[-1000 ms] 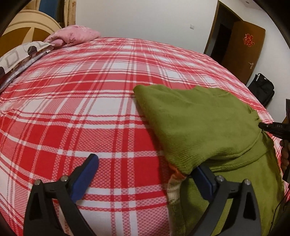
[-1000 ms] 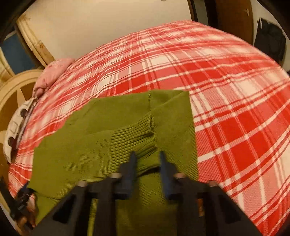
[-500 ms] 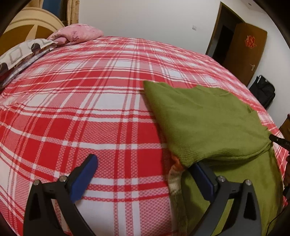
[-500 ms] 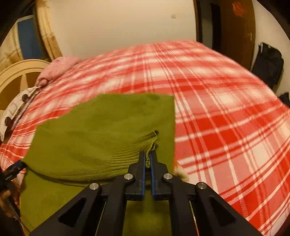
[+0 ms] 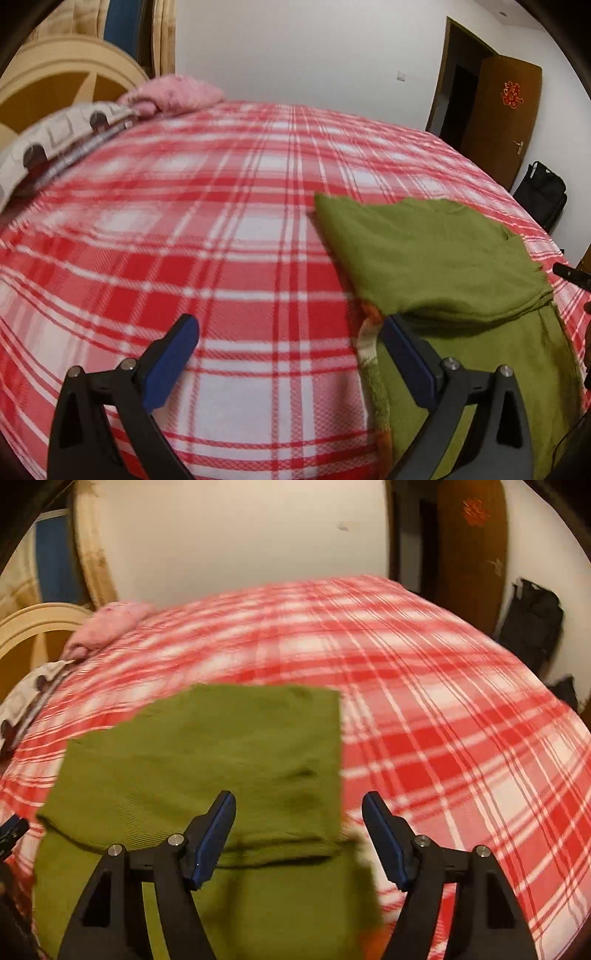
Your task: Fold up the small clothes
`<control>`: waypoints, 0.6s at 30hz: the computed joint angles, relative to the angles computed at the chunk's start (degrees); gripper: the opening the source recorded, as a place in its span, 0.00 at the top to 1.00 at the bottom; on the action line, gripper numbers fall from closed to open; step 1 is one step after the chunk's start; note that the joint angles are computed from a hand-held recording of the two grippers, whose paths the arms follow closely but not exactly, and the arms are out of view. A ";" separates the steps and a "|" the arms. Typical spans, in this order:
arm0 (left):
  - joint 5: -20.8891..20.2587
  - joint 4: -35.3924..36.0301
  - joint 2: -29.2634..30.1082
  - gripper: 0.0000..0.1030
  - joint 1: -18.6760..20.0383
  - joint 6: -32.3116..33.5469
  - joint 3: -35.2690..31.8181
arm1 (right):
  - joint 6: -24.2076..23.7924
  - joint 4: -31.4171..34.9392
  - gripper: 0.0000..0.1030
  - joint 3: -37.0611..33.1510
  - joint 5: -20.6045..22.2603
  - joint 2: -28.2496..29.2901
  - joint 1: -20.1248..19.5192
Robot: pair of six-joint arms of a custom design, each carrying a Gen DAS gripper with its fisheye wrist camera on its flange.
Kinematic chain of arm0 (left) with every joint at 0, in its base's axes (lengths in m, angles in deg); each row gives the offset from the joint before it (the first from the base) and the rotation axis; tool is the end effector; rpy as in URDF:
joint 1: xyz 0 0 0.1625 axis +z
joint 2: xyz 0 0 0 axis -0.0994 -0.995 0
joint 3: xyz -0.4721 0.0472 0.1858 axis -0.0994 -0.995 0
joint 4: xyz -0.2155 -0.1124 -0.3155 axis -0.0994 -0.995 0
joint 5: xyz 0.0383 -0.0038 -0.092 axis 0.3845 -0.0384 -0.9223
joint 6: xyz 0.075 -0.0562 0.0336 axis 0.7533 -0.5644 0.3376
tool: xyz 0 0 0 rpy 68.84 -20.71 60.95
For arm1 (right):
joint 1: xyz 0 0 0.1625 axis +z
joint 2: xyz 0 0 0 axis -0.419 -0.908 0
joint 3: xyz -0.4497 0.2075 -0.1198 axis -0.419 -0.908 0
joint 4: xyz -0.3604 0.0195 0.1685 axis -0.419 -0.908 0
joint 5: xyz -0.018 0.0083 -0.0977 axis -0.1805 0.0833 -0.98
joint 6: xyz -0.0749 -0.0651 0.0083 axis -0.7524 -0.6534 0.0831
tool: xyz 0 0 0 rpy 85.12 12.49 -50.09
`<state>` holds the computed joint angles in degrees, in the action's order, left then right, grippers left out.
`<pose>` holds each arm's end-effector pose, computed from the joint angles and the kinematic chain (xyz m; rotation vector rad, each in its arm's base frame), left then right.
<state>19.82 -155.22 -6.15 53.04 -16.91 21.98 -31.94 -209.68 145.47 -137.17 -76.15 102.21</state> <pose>-0.3075 -0.6410 0.0254 0.4963 2.3366 -0.9604 -0.0461 -0.6445 0.4048 0.1510 -2.1869 1.0261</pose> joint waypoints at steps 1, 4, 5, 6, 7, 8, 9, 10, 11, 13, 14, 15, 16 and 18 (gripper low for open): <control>0.26 -1.27 0.14 0.01 -0.17 1.15 -0.47 | -1.51 -0.59 0.31 -0.19 -0.39 0.60 1.01; 0.44 -2.39 0.51 0.01 -0.44 3.59 -2.62 | -4.19 -0.32 0.31 -1.22 0.88 2.28 2.84; 0.84 -2.57 1.05 0.00 -0.54 5.21 -3.77 | -4.63 -0.13 0.31 -1.58 1.25 2.81 3.17; 1.34 -2.50 1.71 0.00 -0.52 6.80 -4.97 | -4.91 0.00 0.31 -2.03 1.45 3.46 3.52; 1.74 -2.18 2.31 0.00 -0.38 7.95 -6.07 | -4.94 0.75 0.31 -3.02 1.31 4.43 3.90; 2.51 -0.15 2.94 0.00 -0.17 8.18 -7.51 | -4.84 1.28 0.31 -3.64 0.75 5.07 4.16; 2.72 1.86 3.03 0.00 0.03 7.42 -8.13 | -4.70 1.92 0.31 -4.42 0.11 5.81 4.38; 2.23 3.32 3.13 0.00 0.26 6.98 -8.60 | -4.57 2.72 0.31 -5.09 -0.38 6.45 4.49; 1.68 4.41 3.37 0.00 0.53 7.15 -9.13 | -4.76 3.36 0.31 -5.75 -1.11 7.18 4.59; 2.90 7.48 4.17 0.00 0.90 6.88 -10.34 | -5.47 3.74 0.31 -6.38 -2.77 8.28 4.61; 3.14 9.48 4.29 0.00 1.08 6.24 -10.65 | -5.54 3.90 0.31 -6.45 -3.14 8.57 4.53; 2.98 11.24 4.41 0.00 1.52 5.41 -10.92 | -5.51 4.21 0.31 -6.59 -3.48 8.78 4.34; 3.00 11.52 4.41 0.00 1.58 4.68 -10.58 | -5.30 4.55 0.31 -6.58 -3.87 8.93 4.06; 2.29 12.86 4.30 0.00 2.10 3.35 -10.20 | -5.08 4.84 0.31 -6.24 -4.14 8.84 3.48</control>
